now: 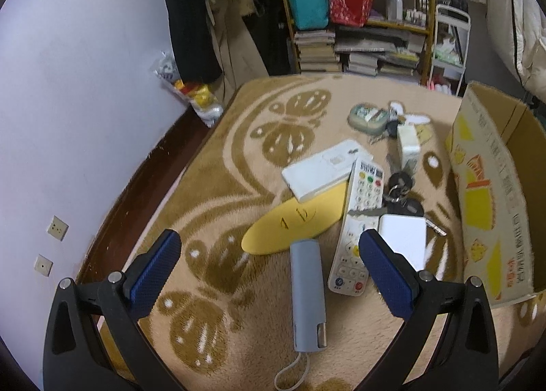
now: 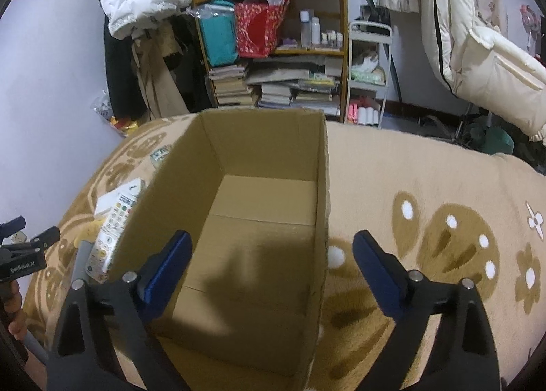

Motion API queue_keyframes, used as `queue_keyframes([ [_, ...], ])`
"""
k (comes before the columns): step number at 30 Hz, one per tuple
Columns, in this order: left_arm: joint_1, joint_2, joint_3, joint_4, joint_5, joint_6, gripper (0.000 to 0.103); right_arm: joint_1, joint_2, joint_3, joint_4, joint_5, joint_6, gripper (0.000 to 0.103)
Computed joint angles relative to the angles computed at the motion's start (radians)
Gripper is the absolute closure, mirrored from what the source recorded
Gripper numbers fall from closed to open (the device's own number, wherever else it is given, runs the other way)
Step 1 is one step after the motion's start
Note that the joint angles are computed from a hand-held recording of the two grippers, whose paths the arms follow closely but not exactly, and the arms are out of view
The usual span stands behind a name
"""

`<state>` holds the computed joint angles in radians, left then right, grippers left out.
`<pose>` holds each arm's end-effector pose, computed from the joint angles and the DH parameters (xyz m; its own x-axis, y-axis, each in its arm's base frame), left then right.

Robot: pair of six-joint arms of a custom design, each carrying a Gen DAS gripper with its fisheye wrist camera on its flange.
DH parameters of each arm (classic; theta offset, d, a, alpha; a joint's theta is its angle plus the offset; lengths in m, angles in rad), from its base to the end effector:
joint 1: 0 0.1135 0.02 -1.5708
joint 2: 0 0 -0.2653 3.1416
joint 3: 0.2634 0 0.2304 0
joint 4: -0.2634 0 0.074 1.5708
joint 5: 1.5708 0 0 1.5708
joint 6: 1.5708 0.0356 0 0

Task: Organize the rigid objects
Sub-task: 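Lower the left gripper onto the light-blue power bank and close it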

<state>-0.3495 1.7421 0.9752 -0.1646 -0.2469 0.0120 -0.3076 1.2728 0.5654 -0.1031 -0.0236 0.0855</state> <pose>0.3147 -0.1054 0.1767 -0.7516 0.2863 -0.5942 0.2041 0.9576 0.2033 0.2154 -0.0675 0.1887 -0.6636 0.3004 -0.6852 0.3451 0.9355 0.0759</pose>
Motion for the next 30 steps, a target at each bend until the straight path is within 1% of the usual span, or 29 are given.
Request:
queue_keyframes([
  [1,0.001,0.020,0.012,-0.012,0.002,0.000,0.000,-0.011,0.014,0.007,-0.004,-0.011,0.002,0.011],
  [2,0.001,0.038,0.027,-0.027,0.004,-0.001,0.000,-0.024,0.038,0.024,-0.011,-0.025,0.003,0.014],
  [4,0.002,0.074,0.054,-0.054,0.010,-0.003,0.000,-0.045,0.071,0.044,-0.029,-0.052,0.008,0.027],
  [5,0.003,0.091,0.065,-0.067,0.012,-0.004,0.000,-0.054,0.086,0.051,-0.035,-0.063,0.011,0.030],
  [7,0.003,0.120,0.084,-0.085,0.011,-0.004,0.000,-0.070,0.109,0.066,-0.057,-0.084,0.013,0.048],
  [8,0.002,0.134,0.092,-0.092,0.004,-0.005,0.000,-0.075,0.118,0.071,-0.063,-0.087,0.011,0.051],
  [9,0.000,0.147,0.103,-0.103,-0.001,-0.006,0.000,-0.070,0.129,0.080,-0.068,-0.078,0.014,0.055],
  [10,0.000,0.158,0.112,-0.114,-0.004,-0.007,0.000,-0.068,0.130,0.078,-0.066,-0.066,0.011,0.062],
  [11,0.001,0.170,0.121,-0.127,-0.006,-0.008,0.000,-0.063,0.126,0.076,-0.068,-0.054,0.009,0.065],
  [13,0.006,0.193,0.139,-0.149,-0.002,-0.006,0.000,-0.057,0.131,0.076,-0.066,-0.031,0.004,0.077],
  [16,0.016,0.229,0.171,-0.195,0.012,-0.006,0.000,-0.069,0.142,0.086,-0.077,-0.030,-0.001,0.089],
  [18,0.020,0.259,0.196,-0.226,0.017,-0.006,0.000,-0.087,0.156,0.097,-0.088,-0.041,-0.003,0.092],
  [20,0.020,0.286,0.214,-0.244,0.006,-0.006,0.000,-0.099,0.167,0.101,-0.092,-0.054,-0.003,0.092],
  [24,0.021,0.314,0.225,-0.245,-0.011,-0.009,0.000,-0.097,0.180,0.111,-0.095,-0.047,-0.012,0.092],
  [30,0.046,0.349,0.249,-0.248,0.032,-0.038,0.000,-0.096,0.221,0.133,-0.106,-0.043,-0.014,0.092],
])
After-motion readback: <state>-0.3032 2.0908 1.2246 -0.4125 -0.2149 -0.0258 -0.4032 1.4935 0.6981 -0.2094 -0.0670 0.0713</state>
